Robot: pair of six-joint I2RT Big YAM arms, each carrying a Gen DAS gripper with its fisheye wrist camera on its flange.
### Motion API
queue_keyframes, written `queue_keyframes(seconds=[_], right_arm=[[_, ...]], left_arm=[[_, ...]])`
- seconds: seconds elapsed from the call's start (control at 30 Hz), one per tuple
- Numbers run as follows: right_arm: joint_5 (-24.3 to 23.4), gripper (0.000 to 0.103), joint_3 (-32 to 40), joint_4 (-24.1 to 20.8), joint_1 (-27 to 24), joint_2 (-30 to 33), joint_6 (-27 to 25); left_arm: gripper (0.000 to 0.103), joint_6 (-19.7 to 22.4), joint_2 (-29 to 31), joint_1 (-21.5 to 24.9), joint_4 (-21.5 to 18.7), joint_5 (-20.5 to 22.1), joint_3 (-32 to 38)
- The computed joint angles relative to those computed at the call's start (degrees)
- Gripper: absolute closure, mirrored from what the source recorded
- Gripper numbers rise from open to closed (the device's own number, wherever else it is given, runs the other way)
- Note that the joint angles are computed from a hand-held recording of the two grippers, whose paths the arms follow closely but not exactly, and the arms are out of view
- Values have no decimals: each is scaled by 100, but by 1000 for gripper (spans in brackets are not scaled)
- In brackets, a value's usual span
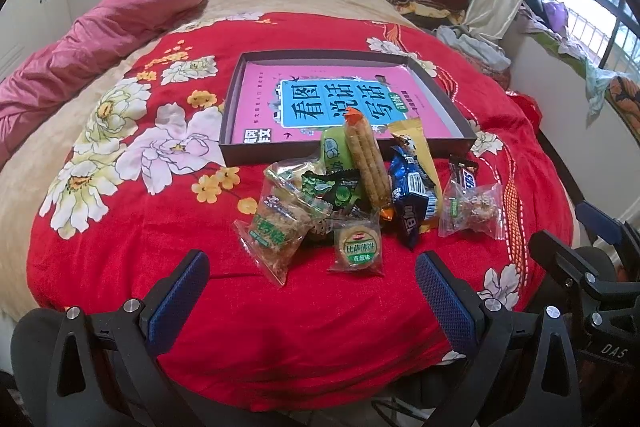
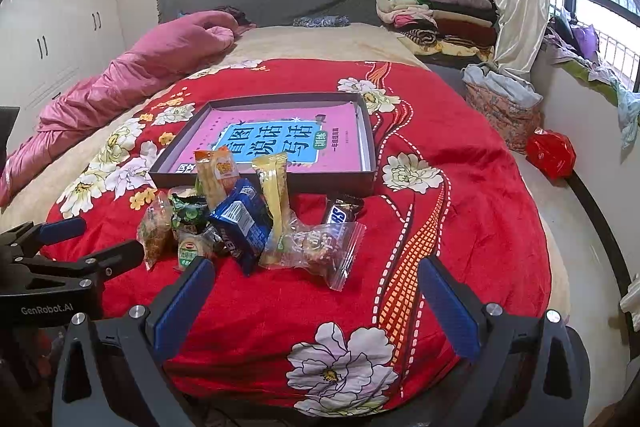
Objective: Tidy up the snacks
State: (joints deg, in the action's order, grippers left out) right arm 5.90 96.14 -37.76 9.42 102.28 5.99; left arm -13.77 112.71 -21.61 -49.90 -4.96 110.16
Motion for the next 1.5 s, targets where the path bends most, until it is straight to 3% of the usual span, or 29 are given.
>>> queue_keyframes(seconds=[1.13, 1.5], right_arm=[[-21, 1, 173, -141, -74, 138, 145], [-227, 1, 728, -468, -137, 678, 209]], left_arm=[[1, 25, 87, 71, -116, 119, 64], [1, -149, 666, 412, -716, 394, 697]])
